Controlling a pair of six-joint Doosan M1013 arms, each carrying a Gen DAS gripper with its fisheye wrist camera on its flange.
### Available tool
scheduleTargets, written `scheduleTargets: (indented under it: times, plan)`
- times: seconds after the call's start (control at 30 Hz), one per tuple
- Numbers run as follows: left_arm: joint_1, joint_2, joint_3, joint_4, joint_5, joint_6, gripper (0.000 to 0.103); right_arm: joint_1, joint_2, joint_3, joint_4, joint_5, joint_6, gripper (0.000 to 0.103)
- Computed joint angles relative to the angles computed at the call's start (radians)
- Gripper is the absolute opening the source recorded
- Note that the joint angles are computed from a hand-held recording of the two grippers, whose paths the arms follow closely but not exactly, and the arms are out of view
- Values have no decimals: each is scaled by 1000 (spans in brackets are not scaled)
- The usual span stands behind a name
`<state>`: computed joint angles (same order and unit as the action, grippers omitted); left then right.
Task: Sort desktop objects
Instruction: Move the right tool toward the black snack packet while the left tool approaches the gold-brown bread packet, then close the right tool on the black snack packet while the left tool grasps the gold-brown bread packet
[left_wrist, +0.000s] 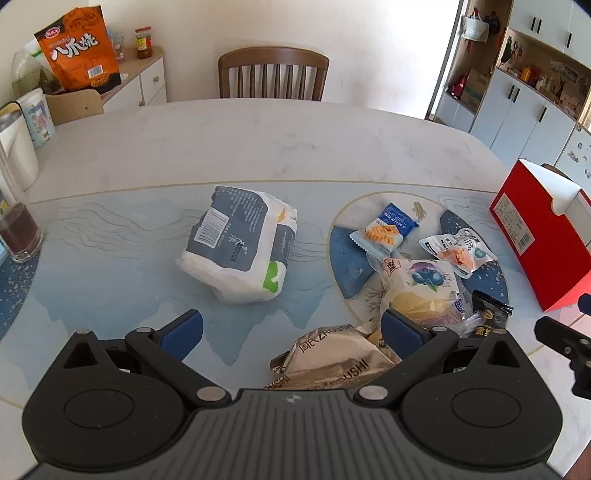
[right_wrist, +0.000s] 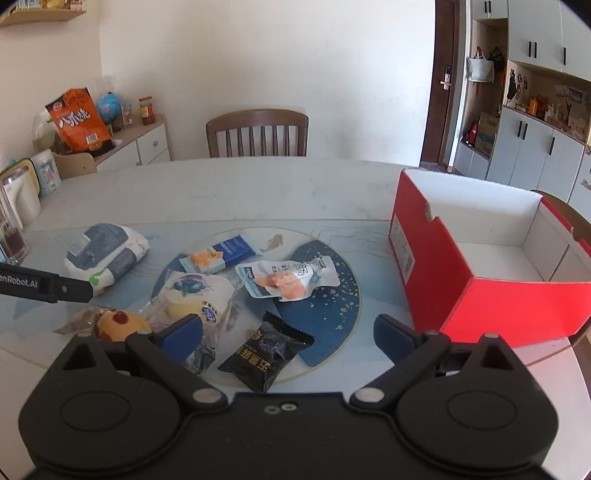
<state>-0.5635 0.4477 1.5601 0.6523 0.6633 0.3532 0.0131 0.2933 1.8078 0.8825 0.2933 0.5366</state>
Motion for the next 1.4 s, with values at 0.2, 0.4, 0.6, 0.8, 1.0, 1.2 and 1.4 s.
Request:
scheduleTargets:
  times: [0.2,0.4,0.6,0.8,1.0,1.2,1.4]
  plan:
    - [10,23,-22,-53,14,64,103,23,31,-25,-230,-50,256,98]
    - [12,34,-25,-94,1,110,103,28,67,-62,-324,-26,376,96]
    - [22,36,-20,-162,-17,163,103,37,93,-83,-421,6,478,92]
    - [26,35,-8,-192,-37,172,102,39,113,-103,-490,54,557,85]
    - [29,33,3,-195,-59,162,98,36,121,-114,-502,87,577,83]
    - [40,28,15,-245,-103,175,79,35,127,-124,-486,118,573,76]
    - [48,27,13,-301,-123,209,61,31,129,-135,-468,154,577,67]
